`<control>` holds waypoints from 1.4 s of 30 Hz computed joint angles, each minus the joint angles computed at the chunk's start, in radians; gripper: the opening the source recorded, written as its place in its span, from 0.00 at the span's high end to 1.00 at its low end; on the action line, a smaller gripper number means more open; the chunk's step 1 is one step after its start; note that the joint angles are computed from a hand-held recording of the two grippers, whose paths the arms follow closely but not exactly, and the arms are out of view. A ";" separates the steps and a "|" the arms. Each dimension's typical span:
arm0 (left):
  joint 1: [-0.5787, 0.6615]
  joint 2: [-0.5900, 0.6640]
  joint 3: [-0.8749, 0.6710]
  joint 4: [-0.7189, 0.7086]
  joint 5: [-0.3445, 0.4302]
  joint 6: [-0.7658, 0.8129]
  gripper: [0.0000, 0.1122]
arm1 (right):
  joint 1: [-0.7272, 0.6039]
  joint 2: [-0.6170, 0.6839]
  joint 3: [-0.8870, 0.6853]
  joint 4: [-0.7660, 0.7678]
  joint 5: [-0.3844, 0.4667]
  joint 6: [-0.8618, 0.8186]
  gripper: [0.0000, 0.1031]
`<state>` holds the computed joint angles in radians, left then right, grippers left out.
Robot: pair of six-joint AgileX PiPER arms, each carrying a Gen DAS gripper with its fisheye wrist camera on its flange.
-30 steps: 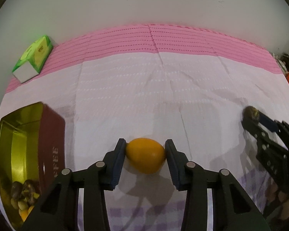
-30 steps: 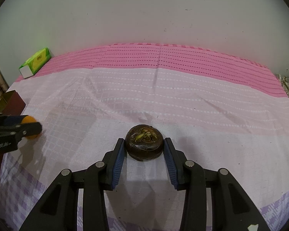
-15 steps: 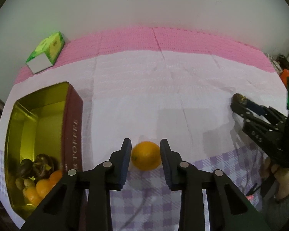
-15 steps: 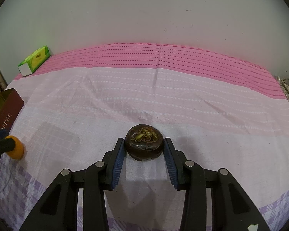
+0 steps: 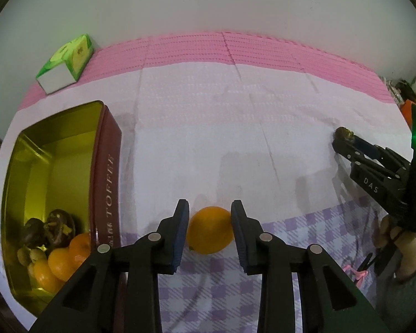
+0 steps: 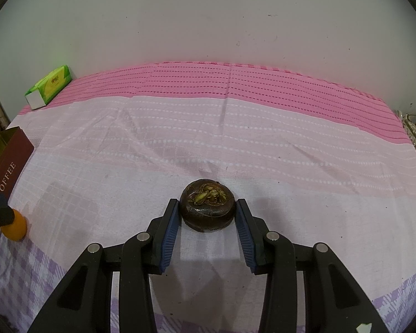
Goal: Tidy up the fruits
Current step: 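Lift the orange with the left gripper and carry it toward the tray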
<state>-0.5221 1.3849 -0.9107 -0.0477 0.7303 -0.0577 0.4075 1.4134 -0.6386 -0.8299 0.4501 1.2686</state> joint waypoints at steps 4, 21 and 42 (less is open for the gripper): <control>-0.004 0.029 -0.015 0.004 -0.008 0.007 0.70 | 0.001 0.002 -0.001 -0.003 -0.002 0.005 0.63; 0.041 0.045 0.046 -0.109 -0.042 0.125 0.66 | 0.001 -0.008 0.001 0.012 -0.002 -0.012 0.61; 0.045 -0.058 0.150 -0.095 -0.048 0.162 0.67 | 0.003 -0.006 -0.003 0.014 0.002 -0.013 0.60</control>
<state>-0.4768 1.3269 -0.7609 -0.1424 0.6822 0.1044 0.4109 1.4077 -0.6415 -0.8157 0.4525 1.2559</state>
